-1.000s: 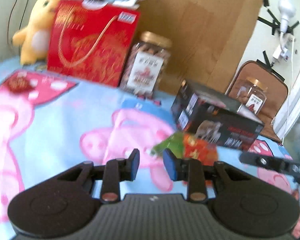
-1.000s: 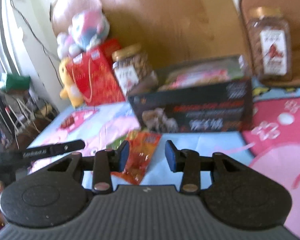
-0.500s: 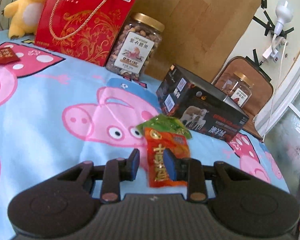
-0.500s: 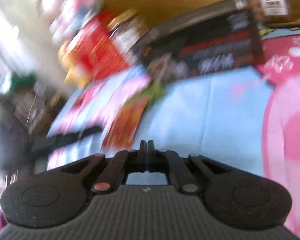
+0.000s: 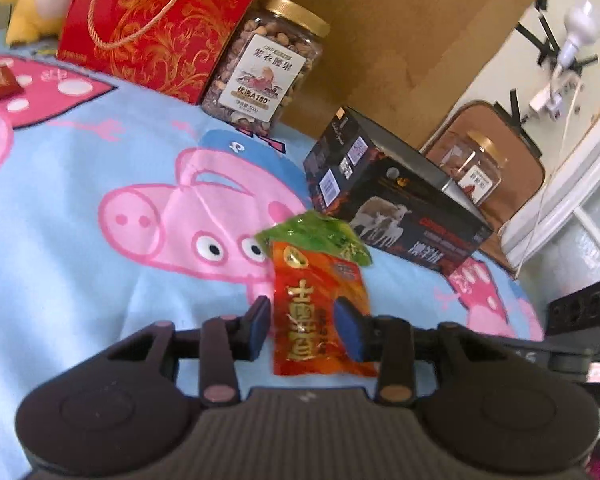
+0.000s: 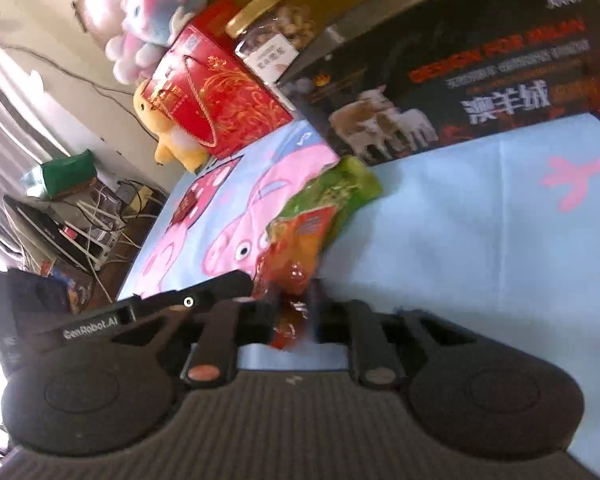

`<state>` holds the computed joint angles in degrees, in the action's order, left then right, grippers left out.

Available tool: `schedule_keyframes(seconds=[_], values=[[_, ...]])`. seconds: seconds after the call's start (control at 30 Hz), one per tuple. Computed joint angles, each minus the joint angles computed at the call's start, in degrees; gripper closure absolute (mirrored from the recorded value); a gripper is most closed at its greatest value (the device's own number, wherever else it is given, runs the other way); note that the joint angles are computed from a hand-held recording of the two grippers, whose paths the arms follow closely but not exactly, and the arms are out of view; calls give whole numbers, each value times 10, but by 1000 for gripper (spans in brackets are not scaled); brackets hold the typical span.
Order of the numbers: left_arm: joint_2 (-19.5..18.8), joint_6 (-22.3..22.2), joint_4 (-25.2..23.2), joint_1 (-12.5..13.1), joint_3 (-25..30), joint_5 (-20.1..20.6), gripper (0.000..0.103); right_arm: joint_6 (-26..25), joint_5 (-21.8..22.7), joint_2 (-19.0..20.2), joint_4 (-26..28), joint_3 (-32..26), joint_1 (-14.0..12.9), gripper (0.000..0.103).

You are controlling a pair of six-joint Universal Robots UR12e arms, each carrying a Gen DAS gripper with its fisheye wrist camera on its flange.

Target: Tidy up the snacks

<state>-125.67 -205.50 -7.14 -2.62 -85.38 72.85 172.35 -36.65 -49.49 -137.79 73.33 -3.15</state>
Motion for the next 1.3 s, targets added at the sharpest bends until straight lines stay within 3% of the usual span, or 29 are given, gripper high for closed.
schedule_keyframes(seconds=[0.07,0.2,0.27,0.33,0.4,0.47,0.53,0.6,0.7,0.77,0.8,0.87,0.97,1.03,1.1,1.2,1.3], values=[[1,-7,12,1,-7,-18,68,7,26,-7,-6,16,-7,97],[0,-24,19,1,-10,-66,68,39,47,-26,-42,51,-20,98],[3,-1,3,-1,-8,-98,68,-27,11,-40,-61,59,-21,98],[7,33,-11,-1,-10,-151,68,-80,-60,-44,-114,56,-17,96],[14,64,-11,-7,-16,-142,68,-48,-157,-41,-227,59,-17,92],[17,84,0,-10,-15,-112,68,8,-161,-37,-261,56,-29,92],[13,82,-2,-11,2,-79,68,52,-102,-38,-259,64,-47,92],[1,76,-11,-10,28,-75,67,30,-77,-47,-224,79,-53,92],[-25,66,-55,-10,78,-106,65,-9,-110,-62,-225,110,-46,89],[-44,51,-84,-12,110,-128,61,-31,-135,-68,-241,125,-45,84],[-52,47,-105,-15,125,-129,58,-38,-144,-68,-249,127,-47,77],[-64,47,-131,-19,143,-135,58,-17,-148,-60,-252,117,-50,66],[-77,35,-159,-25,160,-142,55,33,-123,-39,-226,86,-58,65],[-81,28,-138,-29,155,-142,53,43,-123,-28,-205,70,-57,65],[-80,32,-119,-34,149,-128,54,52,-92,-20,-201,64,-58,66],[-77,47,-102,-40,141,-106,55,51,-50,-12,-164,53,-56,86],[-73,37,-117,-34,141,-117,55,86,-44,-8,-191,53,-55,93]])
